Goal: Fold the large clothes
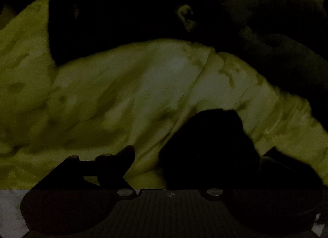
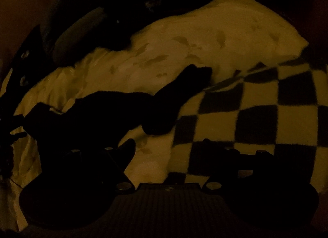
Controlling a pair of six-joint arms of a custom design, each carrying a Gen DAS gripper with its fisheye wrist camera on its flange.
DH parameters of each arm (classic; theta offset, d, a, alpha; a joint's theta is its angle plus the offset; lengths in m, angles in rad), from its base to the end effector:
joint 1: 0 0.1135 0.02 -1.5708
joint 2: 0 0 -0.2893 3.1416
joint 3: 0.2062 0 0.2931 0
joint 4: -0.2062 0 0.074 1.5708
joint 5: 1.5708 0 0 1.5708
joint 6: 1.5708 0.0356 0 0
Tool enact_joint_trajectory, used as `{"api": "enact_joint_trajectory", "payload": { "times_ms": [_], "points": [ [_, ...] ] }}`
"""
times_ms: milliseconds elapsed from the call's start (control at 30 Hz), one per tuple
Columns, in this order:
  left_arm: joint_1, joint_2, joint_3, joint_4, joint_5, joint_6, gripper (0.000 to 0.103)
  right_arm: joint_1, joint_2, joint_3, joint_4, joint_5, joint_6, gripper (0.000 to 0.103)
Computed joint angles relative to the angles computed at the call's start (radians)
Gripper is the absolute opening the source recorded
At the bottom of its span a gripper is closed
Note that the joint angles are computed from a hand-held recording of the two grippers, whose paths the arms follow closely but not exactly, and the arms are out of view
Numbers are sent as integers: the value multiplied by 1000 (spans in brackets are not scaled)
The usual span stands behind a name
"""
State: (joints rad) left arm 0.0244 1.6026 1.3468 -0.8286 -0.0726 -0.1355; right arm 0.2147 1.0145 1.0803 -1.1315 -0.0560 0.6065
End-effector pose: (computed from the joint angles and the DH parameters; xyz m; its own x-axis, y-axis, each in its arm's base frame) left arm 0.3730 0.0117 0.2913 -0.8678 -0.1559 -0.4718 -0.1771 0.9842 0.0004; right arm 0.1975 0.0451 0.3421 -0.8389 0.3996 -0.3697 0.2909 0.9031 0.3161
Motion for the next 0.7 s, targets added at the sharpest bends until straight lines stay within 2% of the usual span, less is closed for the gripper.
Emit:
{"api": "enact_joint_trajectory", "payload": {
  "times_ms": [133, 200, 300, 333, 400, 467, 567, 700],
  "points": [
    [-14, -107, -111, -5, -93, -5, 103, 12, 12, -2, 9, -12, -1, 77],
    [-35, -189, -189, 28, -109, 46, 103, 8, 16, -6, 11, -24, -4, 78],
    [-127, -267, -267, 44, -276, 85, 103, 11, 18, -12, 7, -28, 1, 78],
    [-155, -294, -293, 57, -297, 83, 103, 11, 16, -16, 9, -33, 3, 78],
    [-193, -328, -325, 67, -231, 88, 103, 17, 16, -21, 8, -39, 8, 78],
    [-251, -330, -323, 27, -156, 85, 103, 26, 20, -23, 3, -45, 10, 79],
    [-359, -316, -336, 32, -163, 54, 103, 35, 23, -25, 0, -56, 9, 79],
    [-468, -219, -330, 107, -199, 17, 103, 41, 22, -26, -12, -59, 5, 80]
  ]
}}
